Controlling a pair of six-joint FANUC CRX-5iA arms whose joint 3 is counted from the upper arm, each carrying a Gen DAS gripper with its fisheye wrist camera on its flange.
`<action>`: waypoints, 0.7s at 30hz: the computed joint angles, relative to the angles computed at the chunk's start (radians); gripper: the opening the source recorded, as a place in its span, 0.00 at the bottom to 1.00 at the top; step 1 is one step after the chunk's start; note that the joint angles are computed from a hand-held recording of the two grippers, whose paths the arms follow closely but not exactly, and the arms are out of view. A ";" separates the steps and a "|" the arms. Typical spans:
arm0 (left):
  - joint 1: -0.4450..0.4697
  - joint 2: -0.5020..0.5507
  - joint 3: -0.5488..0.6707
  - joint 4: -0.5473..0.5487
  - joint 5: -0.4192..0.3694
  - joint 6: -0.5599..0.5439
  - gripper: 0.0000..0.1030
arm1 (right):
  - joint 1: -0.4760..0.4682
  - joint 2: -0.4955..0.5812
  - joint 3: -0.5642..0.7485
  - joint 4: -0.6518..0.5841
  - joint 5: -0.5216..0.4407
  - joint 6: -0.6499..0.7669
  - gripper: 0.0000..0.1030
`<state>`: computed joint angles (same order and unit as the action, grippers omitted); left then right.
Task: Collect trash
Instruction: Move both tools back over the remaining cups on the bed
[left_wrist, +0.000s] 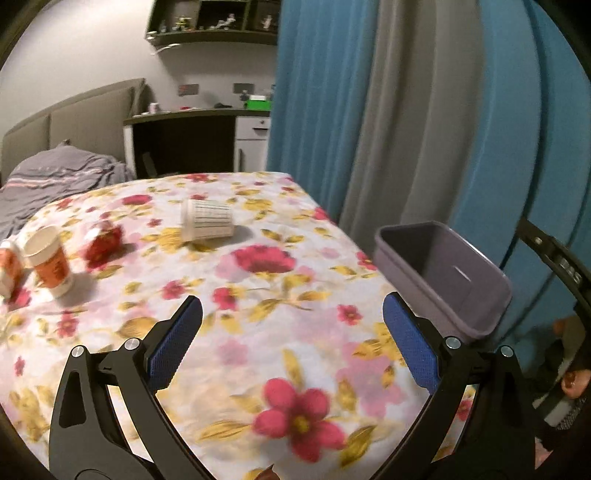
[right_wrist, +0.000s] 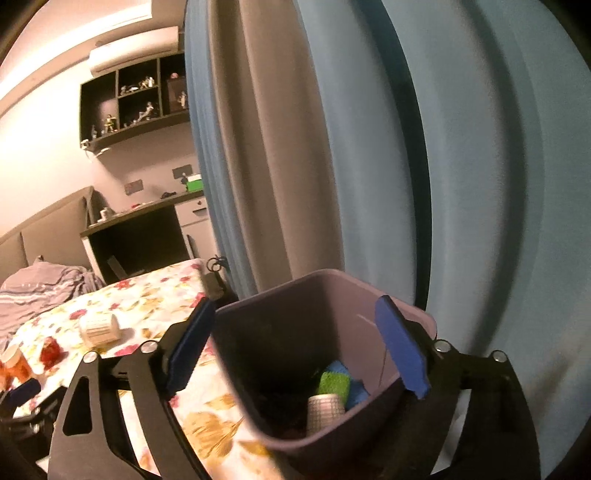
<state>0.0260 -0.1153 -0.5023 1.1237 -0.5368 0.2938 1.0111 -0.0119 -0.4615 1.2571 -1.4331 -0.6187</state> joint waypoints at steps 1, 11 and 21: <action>0.009 -0.007 -0.005 0.001 0.008 -0.002 0.94 | 0.007 0.006 0.006 -0.001 -0.001 0.002 0.86; 0.127 -0.058 -0.048 0.025 0.023 -0.040 0.94 | 0.020 0.098 0.098 0.028 0.101 0.046 0.88; 0.230 -0.049 -0.046 0.031 0.000 -0.047 0.94 | 0.019 0.203 0.210 0.049 0.204 0.113 0.88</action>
<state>0.2562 -0.1641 -0.5484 1.1544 -0.5366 0.2473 1.0297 0.1912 -0.2513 1.3057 -1.2289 -0.5061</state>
